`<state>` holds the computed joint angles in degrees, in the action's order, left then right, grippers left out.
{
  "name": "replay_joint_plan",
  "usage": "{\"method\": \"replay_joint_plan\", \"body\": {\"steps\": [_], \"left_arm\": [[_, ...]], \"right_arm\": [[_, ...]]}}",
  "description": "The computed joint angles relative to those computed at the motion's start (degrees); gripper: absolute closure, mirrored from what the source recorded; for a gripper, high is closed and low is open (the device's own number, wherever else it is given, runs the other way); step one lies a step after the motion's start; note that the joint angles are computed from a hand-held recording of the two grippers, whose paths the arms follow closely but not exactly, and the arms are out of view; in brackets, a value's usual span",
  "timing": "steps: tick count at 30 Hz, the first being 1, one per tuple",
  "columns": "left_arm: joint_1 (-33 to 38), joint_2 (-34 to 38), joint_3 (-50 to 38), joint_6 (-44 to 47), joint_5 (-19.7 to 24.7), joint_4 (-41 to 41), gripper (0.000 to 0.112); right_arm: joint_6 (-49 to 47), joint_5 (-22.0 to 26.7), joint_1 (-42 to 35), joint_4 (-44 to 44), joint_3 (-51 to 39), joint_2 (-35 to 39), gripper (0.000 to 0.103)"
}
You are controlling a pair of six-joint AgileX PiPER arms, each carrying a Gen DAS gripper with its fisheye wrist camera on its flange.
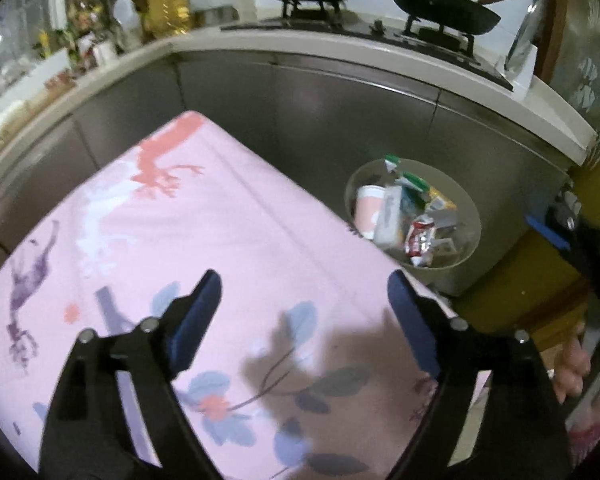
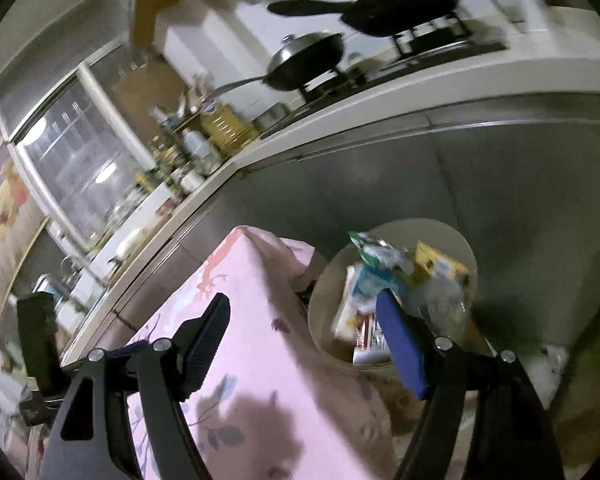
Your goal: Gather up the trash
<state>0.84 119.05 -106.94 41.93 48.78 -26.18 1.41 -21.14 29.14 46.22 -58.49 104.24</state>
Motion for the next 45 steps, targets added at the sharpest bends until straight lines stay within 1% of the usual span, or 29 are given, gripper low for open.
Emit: {"method": "replay_joint_plan", "body": {"steps": [1,2,4,7,10,12,14,16,24,27,33,39,45], "left_arm": [[0.46,-1.61,2.05,0.70,-1.24,-0.28,0.025],[0.78,-2.98,4.02,1.34,-2.56,-0.57,0.022],[1.43,-5.86,7.88,2.32,-5.13,-0.89,0.017],[2.38,-8.81,11.63,3.75,-6.90,-2.31,0.016],[3.65,-11.02,14.23,4.90,-7.96,-3.26,0.016],[4.08,-12.52,16.15,4.99,-9.62,-2.76,0.016],[4.96,-13.99,18.04,6.16,-11.03,-3.38,0.016],[5.84,-15.05,19.30,7.24,-11.39,-4.43,0.015],[7.98,-19.20,23.93,10.84,-13.74,-7.34,0.015],[8.49,-20.32,25.02,11.98,-14.35,-8.25,0.015],[9.26,-22.28,27.10,14.21,-15.86,-9.77,0.015],[9.96,-23.96,28.70,16.50,-16.92,-11.81,0.015],[9.93,-24.12,28.88,16.36,-17.09,-11.67,0.015]], "right_arm": [[-2.89,-1.75,1.91,4.78,0.74,-0.53,0.030],[-4.15,-2.81,2.88,7.27,1.25,-0.65,0.030],[-11.61,-4.73,5.79,17.00,0.98,-1.24,0.028],[-21.57,-7.39,9.25,28.10,0.01,-2.13,0.026],[-26.62,-11.19,12.49,34.44,-1.12,-2.75,0.022],[-29.17,-13.96,14.75,37.84,-2.26,-2.88,0.019],[-29.71,-15.42,16.62,38.67,-2.79,-2.94,0.017],[-32.11,-16.58,18.07,40.94,-4.21,-2.51,0.017],[-36.76,-17.78,20.60,45.04,-7.39,-2.20,0.016],[-36.82,-17.38,20.33,44.98,-7.41,-2.21,0.015],[-38.82,-18.52,21.79,48.31,-8.53,-2.57,0.015],[-38.23,-19.42,22.89,48.64,-8.78,-3.36,0.014],[-38.21,-18.85,22.96,49.15,-9.14,-3.42,0.014]]}}
